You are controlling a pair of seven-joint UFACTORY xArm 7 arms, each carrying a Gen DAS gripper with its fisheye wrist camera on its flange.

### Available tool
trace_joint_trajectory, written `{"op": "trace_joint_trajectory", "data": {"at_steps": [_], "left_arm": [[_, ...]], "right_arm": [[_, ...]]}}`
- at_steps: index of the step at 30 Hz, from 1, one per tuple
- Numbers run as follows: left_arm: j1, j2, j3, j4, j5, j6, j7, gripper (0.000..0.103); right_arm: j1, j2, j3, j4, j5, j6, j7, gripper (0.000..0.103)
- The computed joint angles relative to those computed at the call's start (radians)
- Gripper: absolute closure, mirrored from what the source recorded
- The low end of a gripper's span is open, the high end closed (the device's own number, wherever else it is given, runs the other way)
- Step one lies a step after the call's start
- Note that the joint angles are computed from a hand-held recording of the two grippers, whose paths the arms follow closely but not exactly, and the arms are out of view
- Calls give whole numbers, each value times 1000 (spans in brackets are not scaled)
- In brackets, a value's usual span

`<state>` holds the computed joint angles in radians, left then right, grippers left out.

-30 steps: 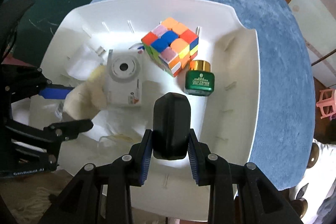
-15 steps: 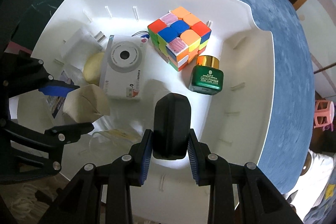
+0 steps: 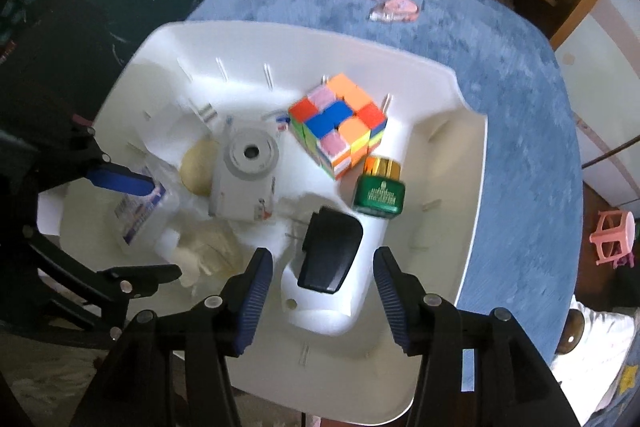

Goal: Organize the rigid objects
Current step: 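Carry the beige plug and black adapter into the tray and release both, then grasp the pink hair roller with the left tool while the right tool grasps the pink tape dispenser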

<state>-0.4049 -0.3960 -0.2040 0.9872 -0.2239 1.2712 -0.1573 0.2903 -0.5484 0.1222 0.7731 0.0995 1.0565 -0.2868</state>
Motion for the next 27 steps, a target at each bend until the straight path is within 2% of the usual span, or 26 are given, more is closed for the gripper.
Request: {"op": "trace_joint_trajectory", "data": {"at_steps": [12,27], "left_arm": [[18,-5,0,82,-2,-18,-58,32],[74,102,6,271,132,-61,-84,32]], "right_arm": [[-2,1,-29,60,60,-13,-21,50],[-43,68,-96,181,164,-38,-60,50]]}}
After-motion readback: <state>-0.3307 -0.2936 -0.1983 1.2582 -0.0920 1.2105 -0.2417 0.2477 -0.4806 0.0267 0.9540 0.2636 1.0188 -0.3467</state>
